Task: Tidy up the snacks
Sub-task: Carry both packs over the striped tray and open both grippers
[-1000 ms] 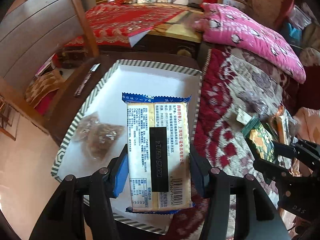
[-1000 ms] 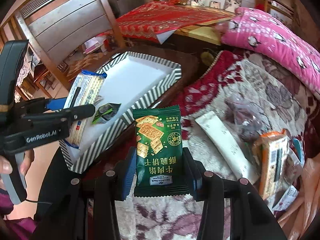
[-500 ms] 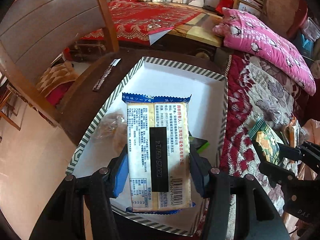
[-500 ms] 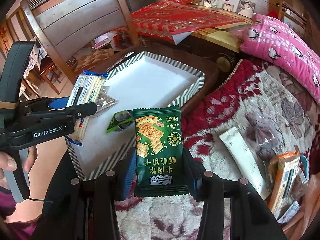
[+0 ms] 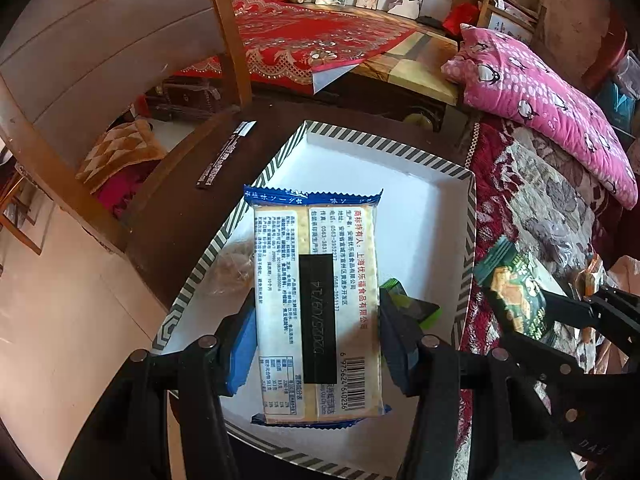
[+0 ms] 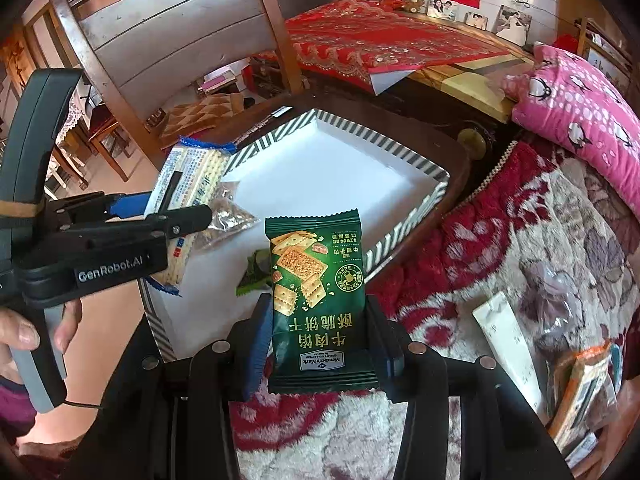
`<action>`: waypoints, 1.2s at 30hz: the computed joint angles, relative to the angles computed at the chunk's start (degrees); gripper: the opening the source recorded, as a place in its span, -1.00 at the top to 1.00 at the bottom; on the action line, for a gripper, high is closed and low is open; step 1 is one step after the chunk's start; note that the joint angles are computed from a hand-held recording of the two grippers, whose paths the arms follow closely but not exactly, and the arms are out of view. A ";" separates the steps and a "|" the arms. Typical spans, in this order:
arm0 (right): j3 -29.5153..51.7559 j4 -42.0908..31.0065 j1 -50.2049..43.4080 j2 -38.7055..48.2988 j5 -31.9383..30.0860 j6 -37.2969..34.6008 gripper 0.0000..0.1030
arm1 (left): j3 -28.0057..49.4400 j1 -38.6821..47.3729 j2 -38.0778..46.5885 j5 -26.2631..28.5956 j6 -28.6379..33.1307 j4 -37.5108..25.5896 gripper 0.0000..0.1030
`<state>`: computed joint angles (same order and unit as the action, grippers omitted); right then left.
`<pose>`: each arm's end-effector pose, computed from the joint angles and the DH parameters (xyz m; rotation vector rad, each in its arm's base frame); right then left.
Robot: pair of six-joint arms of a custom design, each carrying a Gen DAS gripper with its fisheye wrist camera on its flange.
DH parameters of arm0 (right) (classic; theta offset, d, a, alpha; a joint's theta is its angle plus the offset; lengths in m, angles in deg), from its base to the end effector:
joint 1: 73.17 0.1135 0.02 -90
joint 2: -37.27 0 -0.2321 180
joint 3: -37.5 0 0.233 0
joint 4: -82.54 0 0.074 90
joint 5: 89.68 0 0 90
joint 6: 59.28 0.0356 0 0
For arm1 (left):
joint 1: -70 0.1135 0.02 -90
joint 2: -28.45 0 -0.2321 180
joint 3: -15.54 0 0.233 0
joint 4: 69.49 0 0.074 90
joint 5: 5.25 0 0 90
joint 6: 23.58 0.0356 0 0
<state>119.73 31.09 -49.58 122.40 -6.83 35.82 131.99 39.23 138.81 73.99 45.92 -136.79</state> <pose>0.2701 0.1228 0.2441 -0.4595 2.5046 0.3569 0.3341 -0.1912 0.2603 0.1707 2.6040 -0.0682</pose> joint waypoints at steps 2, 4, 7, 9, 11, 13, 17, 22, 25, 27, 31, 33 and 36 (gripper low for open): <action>1.52 -0.06 0.48 1.65 0.26 0.01 0.07 | 1.00 0.26 0.85 -0.01 0.33 -0.14 -0.04; 2.89 -0.13 0.73 3.20 0.25 -0.02 0.07 | 1.87 0.50 1.59 0.16 0.53 -0.19 -0.04; 4.85 -0.16 0.78 5.41 0.17 0.01 0.07 | 3.86 1.13 3.40 0.84 0.67 -0.71 -0.04; 6.16 -0.19 0.79 6.83 0.05 0.04 0.07 | 5.21 1.62 4.50 1.46 0.74 -1.13 -0.04; 8.05 -0.40 0.82 8.65 0.07 -0.10 0.07 | 6.91 1.96 5.89 1.65 0.91 -1.55 -0.04; 9.83 -0.49 0.80 10.44 0.07 -0.19 0.07 | 8.92 2.34 7.53 1.91 1.13 -2.21 -0.04; 13.92 -0.93 0.55 14.30 -0.27 -0.03 0.07 | 13.69 3.46 11.04 3.23 1.15 -3.86 -0.04; 19.46 -1.89 0.28 19.77 -0.29 0.17 0.06 | 22.83 4.69 17.54 4.66 1.44 -7.25 -0.04; 22.00 -2.42 0.17 22.79 0.05 0.33 0.07 | 28.75 4.95 21.83 5.12 1.83 -9.69 -0.04; 23.52 -2.69 -0.02 24.70 0.10 0.48 0.07 | 32.90 5.13 25.02 5.33 1.98 -11.58 -0.04; 26.42 -3.27 -0.44 28.52 0.11 0.74 0.07 | 41.65 5.71 31.41 6.31 2.12 -15.85 -0.04; 27.45 -3.51 -0.47 29.89 0.20 0.99 0.07 | 45.06 5.86 33.78 6.47 2.21 -17.45 -0.04; 28.65 -3.98 -0.48 31.64 0.12 1.42 0.07 | 50.81 5.96 37.55 6.69 2.63 -20.40 -0.04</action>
<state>148.37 27.11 -50.06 154.04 -6.70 37.24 182.80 45.19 176.35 80.68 48.55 -157.18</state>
